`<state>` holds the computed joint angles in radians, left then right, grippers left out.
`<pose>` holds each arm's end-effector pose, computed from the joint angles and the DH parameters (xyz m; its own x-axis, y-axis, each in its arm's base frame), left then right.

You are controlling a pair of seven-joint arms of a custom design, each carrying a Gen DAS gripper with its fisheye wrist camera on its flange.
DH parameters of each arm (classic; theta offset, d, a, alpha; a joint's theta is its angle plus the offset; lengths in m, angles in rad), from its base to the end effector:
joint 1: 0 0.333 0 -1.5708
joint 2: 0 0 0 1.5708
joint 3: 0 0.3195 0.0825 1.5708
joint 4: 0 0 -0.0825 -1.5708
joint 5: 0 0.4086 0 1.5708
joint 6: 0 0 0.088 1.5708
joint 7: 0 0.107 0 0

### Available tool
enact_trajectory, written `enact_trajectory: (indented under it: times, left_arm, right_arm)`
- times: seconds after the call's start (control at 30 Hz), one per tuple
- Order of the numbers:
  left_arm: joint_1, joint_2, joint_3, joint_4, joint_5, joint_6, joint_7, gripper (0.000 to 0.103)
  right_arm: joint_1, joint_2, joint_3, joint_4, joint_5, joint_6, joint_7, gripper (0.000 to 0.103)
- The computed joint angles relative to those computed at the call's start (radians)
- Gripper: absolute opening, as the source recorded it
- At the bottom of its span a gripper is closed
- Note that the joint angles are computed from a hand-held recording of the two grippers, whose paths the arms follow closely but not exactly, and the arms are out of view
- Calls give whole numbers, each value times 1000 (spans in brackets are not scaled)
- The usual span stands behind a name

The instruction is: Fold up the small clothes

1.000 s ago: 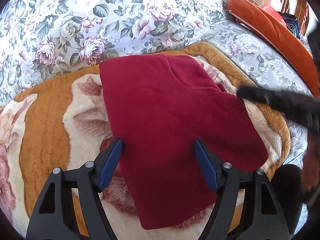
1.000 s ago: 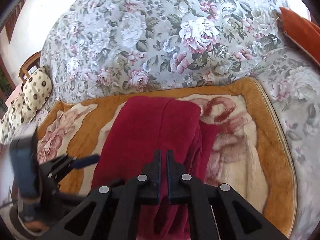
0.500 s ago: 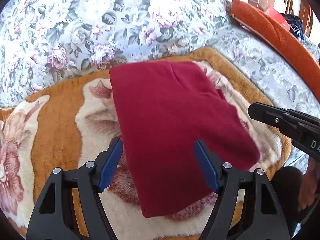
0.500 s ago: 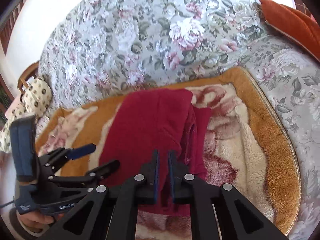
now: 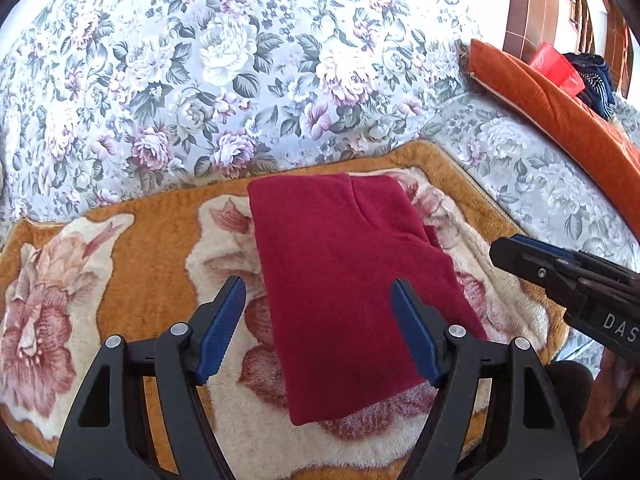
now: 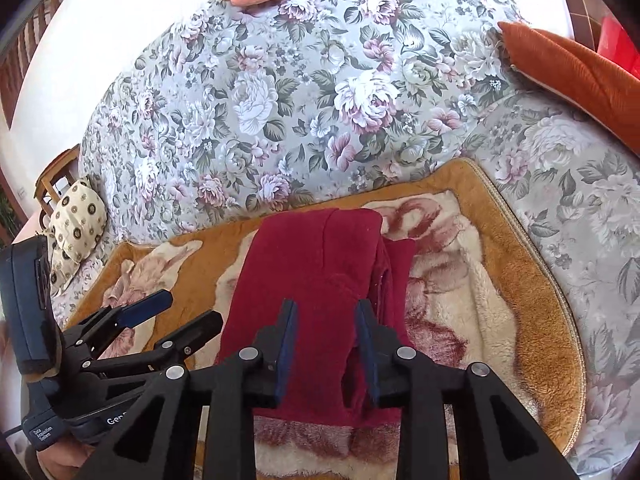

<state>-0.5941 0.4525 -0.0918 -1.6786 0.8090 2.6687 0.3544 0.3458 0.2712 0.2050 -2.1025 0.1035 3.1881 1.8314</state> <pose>0.5564 -0.4718 0.3844 -0.1099 -0.9905 0.0831 -0.7551 0.0288 -0.6550 0.5590 0.3238 0.3752 0.2645 -0.9140 -0.3077 -0.7480 0.0070 -0.6637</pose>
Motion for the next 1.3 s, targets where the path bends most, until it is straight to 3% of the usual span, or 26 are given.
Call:
enact_trajectory:
  times: [0.2, 0.47, 0.7, 1.03, 1.13, 1.3]
  left_arm:
    - [-9, -19, 10, -15, 38, -14, -54, 75]
    - [-7, -8, 0, 2, 47, -24, -67, 75]
    - [-5, 10, -2, 22, 42, -44, -62, 75]
    - [8, 27, -2, 17, 6, -46, -70, 75]
    - [12, 36, -2, 22, -19, -45, -56, 75]
    - [4, 40, 7, 23, -27, -40, -52, 75]
  right_arm:
    - [-16, 4, 22, 4, 14, 4, -1, 35]
    - [63, 8, -61, 13, -20, -9, 38, 38]
    - [19, 27, -17, 27, -7, -24, 27, 41]
    - [36, 70, -37, 69, -8, -56, 38, 44]
    - [8, 84, -6, 83, 9, -71, 23, 45]
    - [22, 92, -19, 93, 9, -73, 23, 45]
